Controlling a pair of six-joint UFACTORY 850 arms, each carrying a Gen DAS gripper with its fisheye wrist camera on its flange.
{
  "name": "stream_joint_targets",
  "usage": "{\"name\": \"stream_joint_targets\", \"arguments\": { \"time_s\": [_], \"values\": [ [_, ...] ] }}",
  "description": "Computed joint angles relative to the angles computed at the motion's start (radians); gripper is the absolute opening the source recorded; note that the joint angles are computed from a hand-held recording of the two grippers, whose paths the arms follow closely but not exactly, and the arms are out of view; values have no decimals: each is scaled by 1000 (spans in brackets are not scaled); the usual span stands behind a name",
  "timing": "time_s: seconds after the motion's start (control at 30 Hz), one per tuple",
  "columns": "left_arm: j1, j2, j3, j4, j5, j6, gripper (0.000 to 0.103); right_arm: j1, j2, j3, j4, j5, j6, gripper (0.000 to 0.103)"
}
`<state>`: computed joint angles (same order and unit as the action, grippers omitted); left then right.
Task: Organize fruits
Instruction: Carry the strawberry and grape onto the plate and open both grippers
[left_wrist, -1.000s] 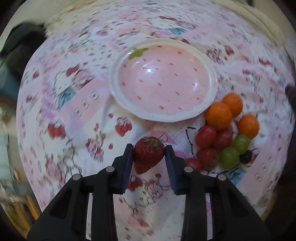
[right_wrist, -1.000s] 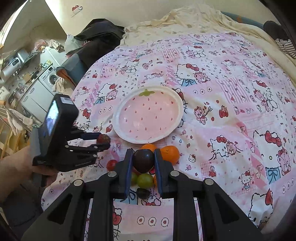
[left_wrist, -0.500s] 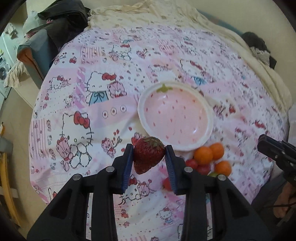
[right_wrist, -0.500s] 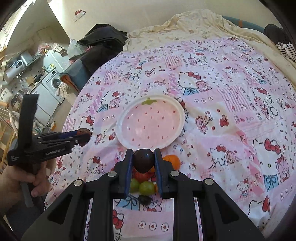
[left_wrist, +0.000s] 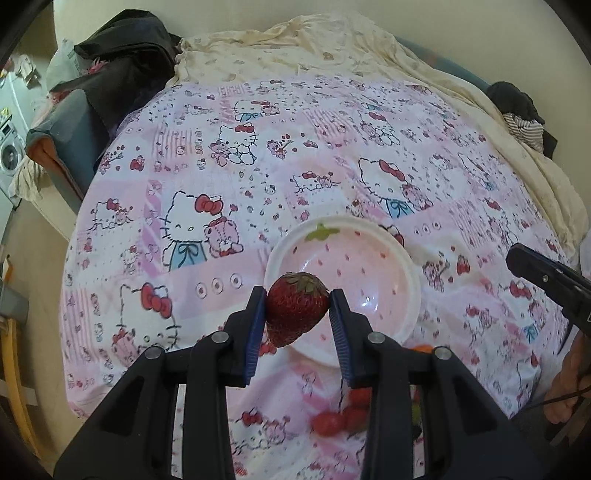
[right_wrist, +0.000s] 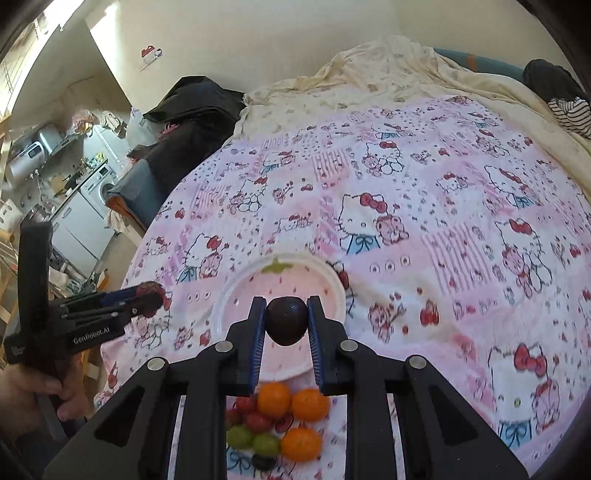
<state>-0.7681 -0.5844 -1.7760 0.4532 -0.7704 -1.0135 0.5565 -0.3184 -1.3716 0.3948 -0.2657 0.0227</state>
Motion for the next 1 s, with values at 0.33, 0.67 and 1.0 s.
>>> {"name": "stream_joint_targets", "arguments": {
  "time_s": [0.33,0.67,1.0],
  "values": [
    [51,-120,-106,-140,26,77,30,-51,-196,-191,246,-113,-211,23],
    [64,-231,-201,-148,6,134,31,-66,-362,-356,297,-247,-219,24],
    [54,-318,-296,-112,-40,154,31,-61,-439,-419,231,-316,-145,24]
  ]
}}
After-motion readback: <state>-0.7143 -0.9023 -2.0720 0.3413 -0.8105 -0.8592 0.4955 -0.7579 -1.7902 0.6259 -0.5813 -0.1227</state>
